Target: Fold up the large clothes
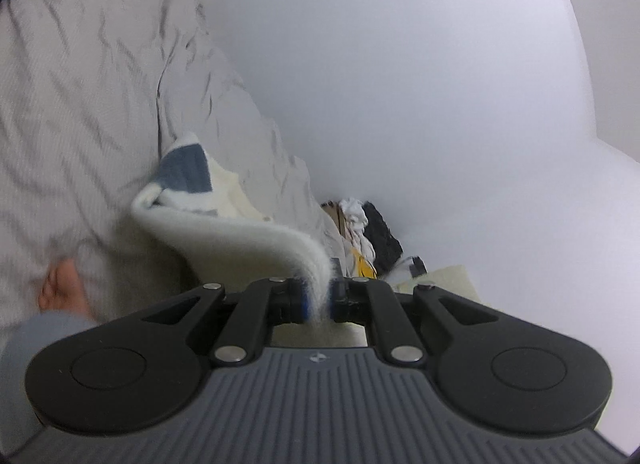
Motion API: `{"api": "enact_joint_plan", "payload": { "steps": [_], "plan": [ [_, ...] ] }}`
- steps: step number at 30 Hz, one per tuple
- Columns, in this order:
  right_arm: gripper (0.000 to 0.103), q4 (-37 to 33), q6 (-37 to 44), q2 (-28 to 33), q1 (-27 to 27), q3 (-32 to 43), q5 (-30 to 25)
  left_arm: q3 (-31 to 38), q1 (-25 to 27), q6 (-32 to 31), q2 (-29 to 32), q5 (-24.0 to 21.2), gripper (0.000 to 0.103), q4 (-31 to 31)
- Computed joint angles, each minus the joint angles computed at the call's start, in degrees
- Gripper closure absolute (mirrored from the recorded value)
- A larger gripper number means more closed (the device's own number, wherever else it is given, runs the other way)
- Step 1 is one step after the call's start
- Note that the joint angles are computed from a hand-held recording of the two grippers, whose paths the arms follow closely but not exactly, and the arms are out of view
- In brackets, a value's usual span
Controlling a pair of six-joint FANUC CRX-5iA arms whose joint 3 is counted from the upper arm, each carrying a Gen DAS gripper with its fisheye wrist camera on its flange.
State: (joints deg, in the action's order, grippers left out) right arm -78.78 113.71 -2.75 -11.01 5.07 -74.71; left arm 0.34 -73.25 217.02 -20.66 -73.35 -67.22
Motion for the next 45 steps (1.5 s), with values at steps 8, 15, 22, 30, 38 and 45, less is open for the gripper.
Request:
{"api": "enact_joint_plan", "payload": {
  "steps": [8,15,22,30,38,45],
  "plan": [
    [0.09,3.1,-2.8,2.5,2.6,0.8,4.5,0.1,8.2,-2.6,1.6,3.9,0.093,3.7],
    [0.089,5.7,-9.2,11.1,9.0,10.4,12.4,2.1,22.5,-6.2,4.0,12.3,0.093,7.1],
    [0.089,15.9,-18.8,21.5,17.8,21.2,22.6,4.5,40.7,-13.9,10.5,19.9,0.093,16.7],
    [0.089,24.9,-27.9,34.0,22.8,32.6,26.1,0.4,56.7,-22.8,16.3,34.3,0.093,29.6],
    [0.089,30.6,-31.8,44.3,25.8,41.9,27.1,-0.1,67.2,-39.1,24.5,41.5,0.093,45.3],
    [0.089,29.6,-35.6,50.2,24.6,47.2,24.5,-0.5,70.0,-46.6,28.6,44.5,0.092,51.1]
  ]
}}
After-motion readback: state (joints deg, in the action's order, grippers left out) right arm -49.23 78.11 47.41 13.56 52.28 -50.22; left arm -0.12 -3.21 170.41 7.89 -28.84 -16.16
